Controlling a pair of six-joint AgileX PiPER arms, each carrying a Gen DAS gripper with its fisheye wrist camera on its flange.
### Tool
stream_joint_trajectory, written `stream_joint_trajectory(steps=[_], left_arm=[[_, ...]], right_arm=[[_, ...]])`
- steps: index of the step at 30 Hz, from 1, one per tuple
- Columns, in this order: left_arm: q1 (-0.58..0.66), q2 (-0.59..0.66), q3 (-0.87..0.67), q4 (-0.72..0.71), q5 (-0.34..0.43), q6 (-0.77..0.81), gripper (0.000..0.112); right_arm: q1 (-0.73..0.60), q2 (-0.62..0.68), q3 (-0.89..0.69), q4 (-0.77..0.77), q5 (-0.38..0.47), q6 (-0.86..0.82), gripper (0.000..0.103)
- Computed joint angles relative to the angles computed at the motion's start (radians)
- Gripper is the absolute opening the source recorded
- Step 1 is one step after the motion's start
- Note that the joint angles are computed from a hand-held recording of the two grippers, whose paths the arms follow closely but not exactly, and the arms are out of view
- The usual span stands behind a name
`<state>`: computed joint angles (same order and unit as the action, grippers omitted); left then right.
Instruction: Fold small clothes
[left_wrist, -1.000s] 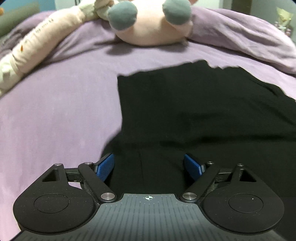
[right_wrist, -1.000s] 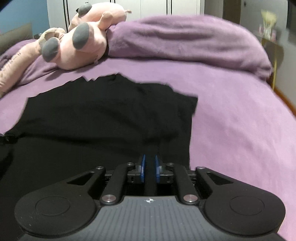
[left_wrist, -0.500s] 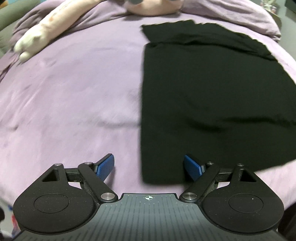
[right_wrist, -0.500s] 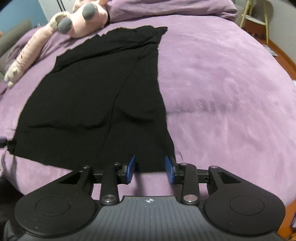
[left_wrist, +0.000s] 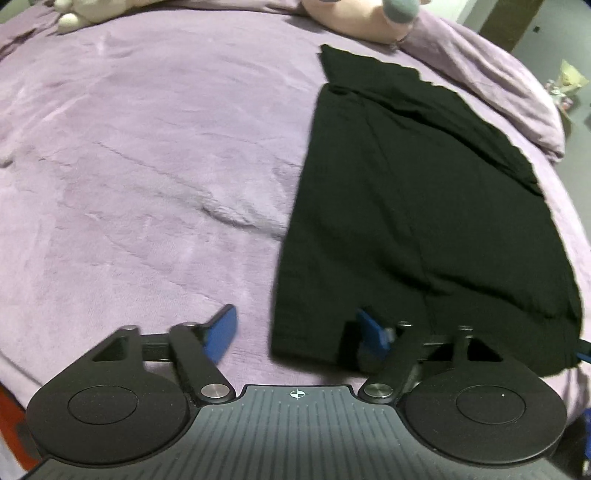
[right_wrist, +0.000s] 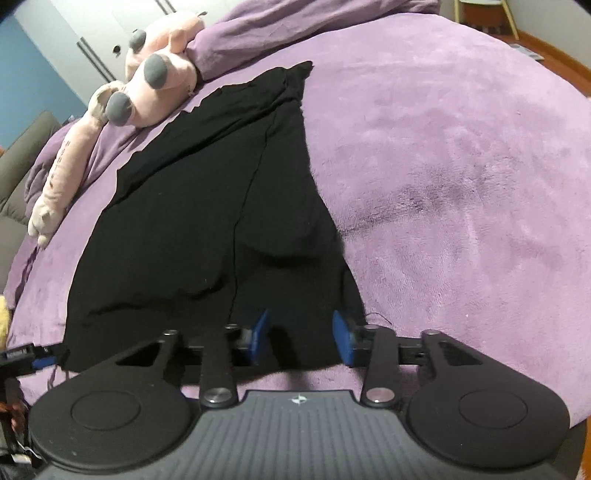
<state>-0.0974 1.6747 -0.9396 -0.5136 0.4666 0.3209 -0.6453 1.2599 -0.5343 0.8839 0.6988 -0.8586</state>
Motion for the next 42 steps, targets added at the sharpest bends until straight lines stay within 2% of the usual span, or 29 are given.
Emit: stream_joint_trajectory(steps=[1,2,3,4,6,8,13,16,18,21,22,23,24,27,31,35,37,38,42], left_arm=[[0.011,0.007,-0.005,-0.043,0.017,0.045,0.06],[0.016,0.017,-0.012,-0.059,0.025,0.058,0.053],[0.018,0.022,-0.014,-0.061,0.024,0.058,0.042],[0.022,0.029,-0.018,-0.08,0.024,0.075,0.036],[0.043,0.04,-0.023,-0.168,0.048,0.161,0.014],[0.056,0.044,-0.026,-0.219,0.058,0.203,0.01],[0.105,0.024,-0.046,-0.415,0.112,0.312,0.009],[0.109,0.011,-0.085,-0.459,0.117,0.328,0.009],[0.099,0.021,-0.128,-0.458,0.115,0.325,0.009],[0.076,0.043,-0.169,-0.434,0.108,0.311,0.009],[0.069,0.048,-0.171,-0.432,0.107,0.314,0.009],[0.065,0.056,-0.17,-0.432,0.104,0.318,0.009],[0.064,0.061,-0.166,-0.431,0.101,0.32,0.009],[0.067,0.077,-0.154,-0.423,0.093,0.301,0.009],[0.083,0.071,-0.138,-0.421,0.099,0.297,0.009],[0.088,0.064,-0.132,-0.425,0.105,0.308,0.009],[0.086,0.063,-0.134,-0.42,0.108,0.311,0.009],[0.086,0.062,-0.138,-0.42,0.114,0.316,0.008],[0.096,0.068,-0.17,-0.465,0.145,0.34,0.008]], right_arm=[[-0.006,-0.002,0.002,0.004,0.008,-0.019,0.027],[-0.008,0.001,0.0,0.002,0.015,-0.026,0.015],[-0.008,0.01,-0.007,-0.002,0.022,-0.026,0.01],[-0.015,0.016,-0.009,0.011,0.034,-0.036,0.007],[-0.045,0.038,-0.015,0.049,0.075,-0.064,0.002],[-0.081,0.061,-0.021,0.089,0.118,-0.088,0.001],[-0.224,0.138,-0.045,0.249,0.297,-0.145,0.0],[-0.249,0.166,-0.077,0.32,0.337,-0.131,0.0],[-0.217,0.151,-0.111,0.302,0.288,-0.098,0.0],[-0.144,0.115,-0.145,0.177,0.162,-0.023,0.009],[-0.138,0.118,-0.148,0.132,0.151,-0.014,0.014],[-0.13,0.12,-0.15,0.086,0.139,0.004,0.027],[-0.131,0.118,-0.144,0.053,0.133,0.012,0.033],[-0.15,0.12,-0.118,0.0,0.133,0.03,0.033],[-0.18,0.143,-0.1,0.009,0.146,-0.006,0.033],[-0.126,0.156,-0.097,0.005,0.116,-0.026,0.034],[-0.115,0.151,-0.095,-0.007,0.1,-0.017,0.019],[-0.124,0.157,-0.099,0.004,0.113,-0.018,0.009],[-0.221,0.211,-0.128,0.136,0.26,-0.04,0.008]])
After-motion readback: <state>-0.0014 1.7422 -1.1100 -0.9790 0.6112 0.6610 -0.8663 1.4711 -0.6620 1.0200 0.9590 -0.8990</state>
